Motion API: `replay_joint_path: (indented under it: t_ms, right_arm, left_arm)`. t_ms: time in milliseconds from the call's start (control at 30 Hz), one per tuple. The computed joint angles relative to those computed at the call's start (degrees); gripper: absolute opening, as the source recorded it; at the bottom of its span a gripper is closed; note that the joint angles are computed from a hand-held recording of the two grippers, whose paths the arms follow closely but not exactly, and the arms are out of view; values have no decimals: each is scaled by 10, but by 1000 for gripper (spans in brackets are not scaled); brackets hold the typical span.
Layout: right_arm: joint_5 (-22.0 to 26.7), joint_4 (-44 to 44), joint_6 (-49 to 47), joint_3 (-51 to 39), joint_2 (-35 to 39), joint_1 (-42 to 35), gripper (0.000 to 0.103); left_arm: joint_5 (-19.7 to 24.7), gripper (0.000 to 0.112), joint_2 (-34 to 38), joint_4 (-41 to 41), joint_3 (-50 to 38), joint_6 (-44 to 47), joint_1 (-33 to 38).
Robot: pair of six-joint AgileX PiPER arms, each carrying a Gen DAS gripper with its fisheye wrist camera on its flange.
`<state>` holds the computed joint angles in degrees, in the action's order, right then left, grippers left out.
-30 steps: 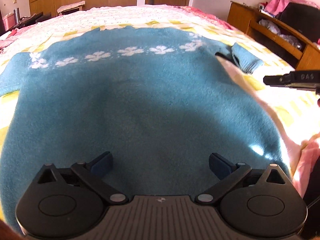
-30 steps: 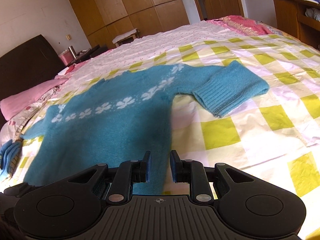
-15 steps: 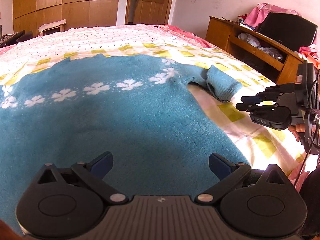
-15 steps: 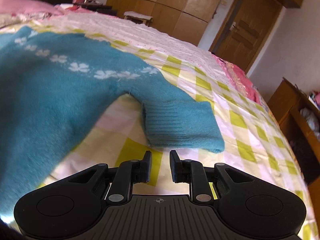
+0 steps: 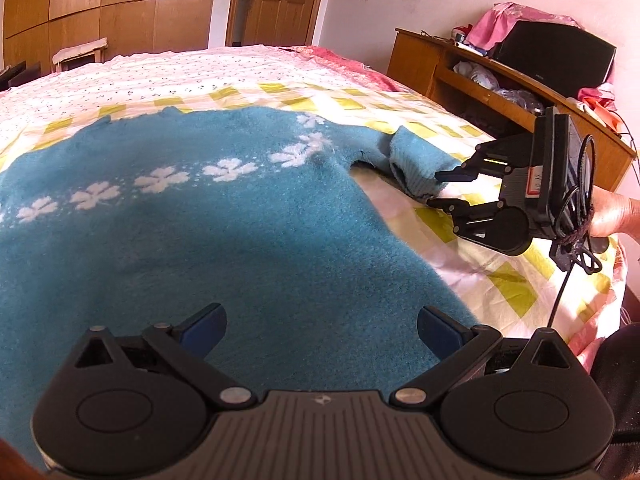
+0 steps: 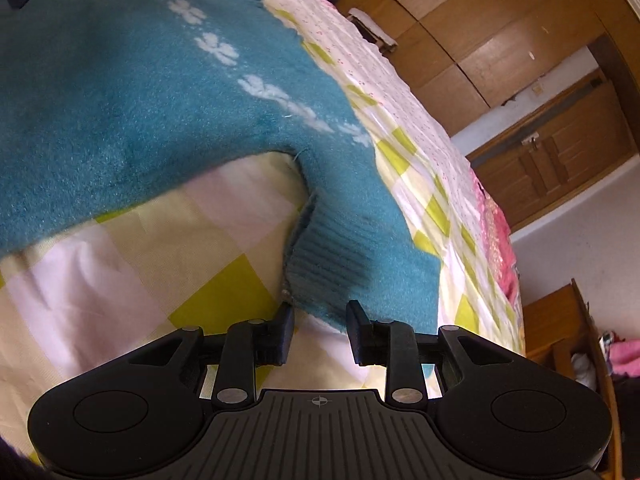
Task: Fold small clothes
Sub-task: 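Lift the cuff with the right gripper and fold the sleeve across the body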
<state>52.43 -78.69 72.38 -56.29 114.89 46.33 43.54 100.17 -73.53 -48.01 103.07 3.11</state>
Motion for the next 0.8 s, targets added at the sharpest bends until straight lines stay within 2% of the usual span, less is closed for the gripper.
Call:
replay_joint_path:
  t_ms: [100,233,400,567,700,800]
  right_arm:
    - [-4,-2,-18,-17,10,-10,27]
    - [-23,56,-20,-49,0,-31,16]
    - [-73,165,71,-71,-77,-67,12]
    - [-162,218,189,-103,-135,-106,11]
    - [-207,228,246,-191,-106,-111,10]
    - [-207,262,231,-299,-42,-102,10]
  left_arm:
    - [12,103,1,8,-4,-10,11]
    - [29,103,1,9,-7,-10,32]
    - [68,103,7,2,-19,2,77]
    - [111,103,20,0,-37,15,139]
    - [143,103,44,4,-62,17,188]
    - [159,103,66,3,-82,20,218]
